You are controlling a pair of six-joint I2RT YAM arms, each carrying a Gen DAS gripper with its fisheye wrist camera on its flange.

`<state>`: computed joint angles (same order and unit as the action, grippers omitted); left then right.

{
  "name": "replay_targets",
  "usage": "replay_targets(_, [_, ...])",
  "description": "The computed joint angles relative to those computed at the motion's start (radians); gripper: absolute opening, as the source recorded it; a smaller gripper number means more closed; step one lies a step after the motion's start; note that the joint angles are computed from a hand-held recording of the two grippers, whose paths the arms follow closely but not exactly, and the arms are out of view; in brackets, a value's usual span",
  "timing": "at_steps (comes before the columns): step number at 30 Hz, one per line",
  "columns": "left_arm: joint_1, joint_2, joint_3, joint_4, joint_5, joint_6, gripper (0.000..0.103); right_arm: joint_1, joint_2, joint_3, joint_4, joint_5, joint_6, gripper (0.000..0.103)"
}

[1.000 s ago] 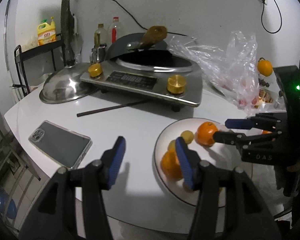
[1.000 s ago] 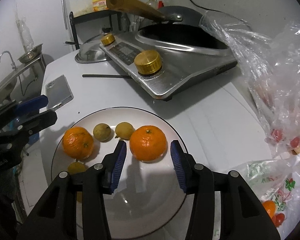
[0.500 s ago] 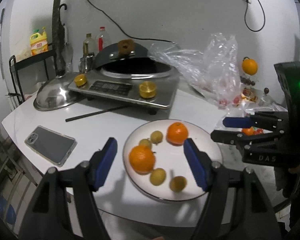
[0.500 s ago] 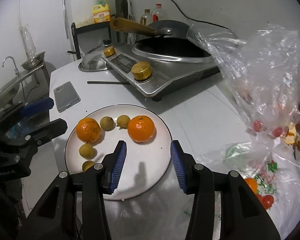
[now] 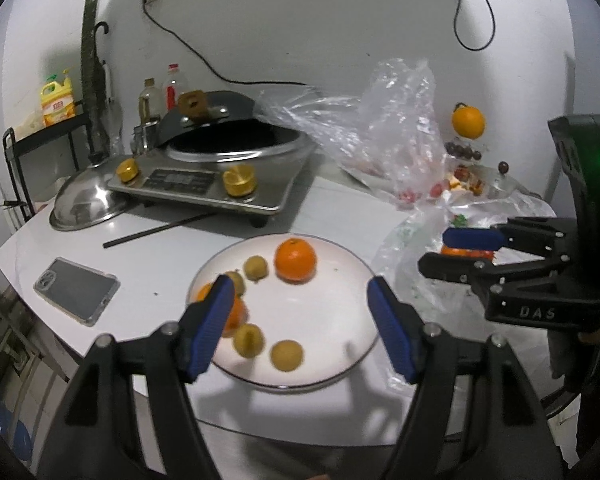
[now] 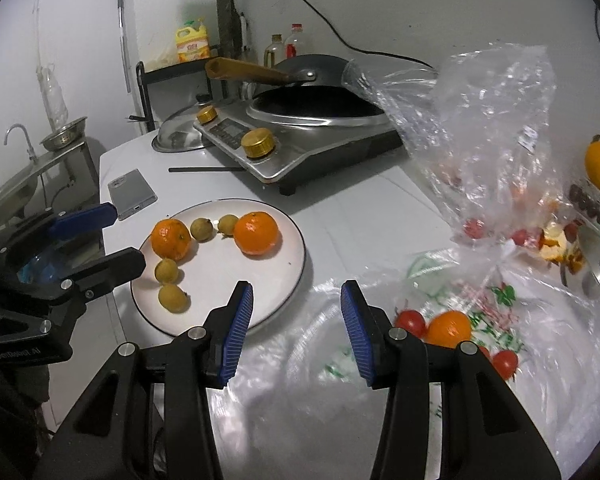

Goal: Organize fruits
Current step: 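Move both open tools back toward the fruit pile on the bag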

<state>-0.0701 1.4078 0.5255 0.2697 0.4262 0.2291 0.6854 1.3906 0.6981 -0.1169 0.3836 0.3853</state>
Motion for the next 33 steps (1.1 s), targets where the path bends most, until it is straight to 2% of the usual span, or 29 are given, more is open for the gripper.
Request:
replay_targets(14, [-0.229, -0.056, -0.038, 0.005, -0.139, -0.056, 0.070, -0.041, -0.252, -0.177, -0.051, 0.009, 0.008, 0.049])
replay_targets(27, [-0.421, 0.030, 0.014, 0.026, -0.250, -0.088, 0.070, -0.180, -0.457, -0.295, -0.113, -0.044, -0.034, 0.048])
replay_targets(33, [-0.465, 0.078, 0.051, 0.024, -0.267, -0.086, 0.070, -0.284, -0.498, -0.336, -0.117, -0.099, -0.070, 0.048])
